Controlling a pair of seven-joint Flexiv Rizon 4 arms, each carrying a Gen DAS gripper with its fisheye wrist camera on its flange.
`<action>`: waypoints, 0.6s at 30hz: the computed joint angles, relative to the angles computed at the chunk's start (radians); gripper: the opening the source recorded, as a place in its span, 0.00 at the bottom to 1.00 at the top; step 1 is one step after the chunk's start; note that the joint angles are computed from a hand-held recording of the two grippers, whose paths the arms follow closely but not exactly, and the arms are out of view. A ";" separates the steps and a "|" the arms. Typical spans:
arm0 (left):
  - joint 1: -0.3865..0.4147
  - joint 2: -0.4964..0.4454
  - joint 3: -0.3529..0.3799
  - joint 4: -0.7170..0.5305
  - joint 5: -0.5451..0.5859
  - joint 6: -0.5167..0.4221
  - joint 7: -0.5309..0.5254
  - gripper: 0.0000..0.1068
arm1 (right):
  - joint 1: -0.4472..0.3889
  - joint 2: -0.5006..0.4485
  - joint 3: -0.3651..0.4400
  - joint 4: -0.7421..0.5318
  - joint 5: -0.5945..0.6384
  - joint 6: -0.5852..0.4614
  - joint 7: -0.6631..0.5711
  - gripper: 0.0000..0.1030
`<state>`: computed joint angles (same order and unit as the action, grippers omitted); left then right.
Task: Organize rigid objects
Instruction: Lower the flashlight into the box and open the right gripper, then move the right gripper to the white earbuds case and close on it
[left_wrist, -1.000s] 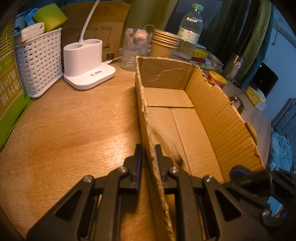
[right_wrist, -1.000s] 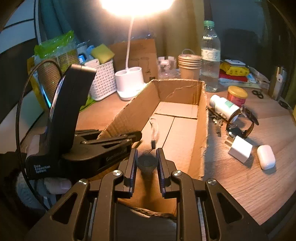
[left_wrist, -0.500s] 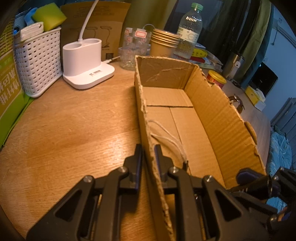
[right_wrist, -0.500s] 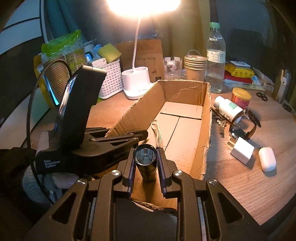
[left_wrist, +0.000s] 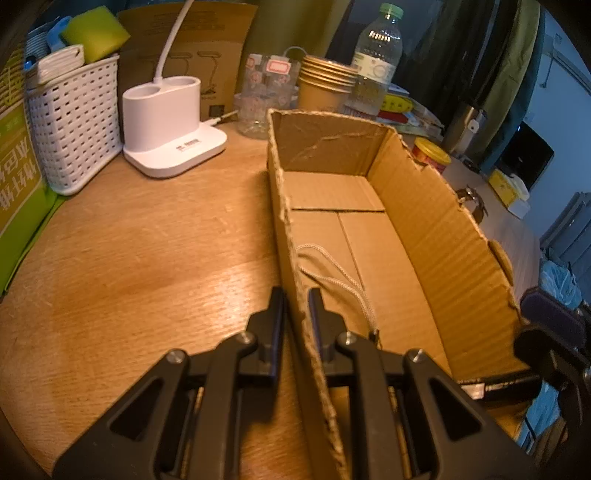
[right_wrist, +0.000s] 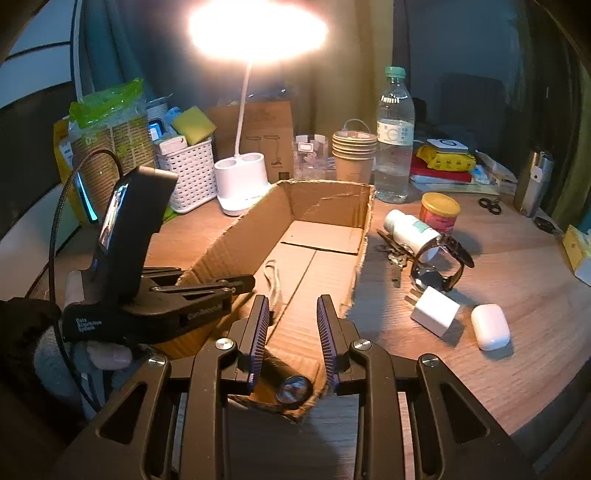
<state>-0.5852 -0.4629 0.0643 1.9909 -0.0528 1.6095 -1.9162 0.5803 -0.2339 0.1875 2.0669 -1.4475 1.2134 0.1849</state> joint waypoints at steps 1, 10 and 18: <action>-0.001 0.000 0.001 -0.001 0.001 -0.001 0.000 0.13 | -0.001 0.006 0.000 0.005 -0.001 -0.005 0.003 0.28; 0.002 0.000 -0.002 -0.001 0.003 -0.001 -0.001 0.13 | 0.002 -0.003 0.011 0.029 0.100 -0.022 -0.087 0.28; 0.010 -0.004 -0.012 -0.002 0.001 -0.001 0.004 0.13 | 0.021 -0.011 -0.008 0.032 0.129 -0.022 -0.101 0.31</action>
<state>-0.5750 -0.4664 0.0522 1.9889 -0.0514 1.6088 -1.9125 0.6010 -0.2447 0.1791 2.0991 -1.3181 1.1914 0.0838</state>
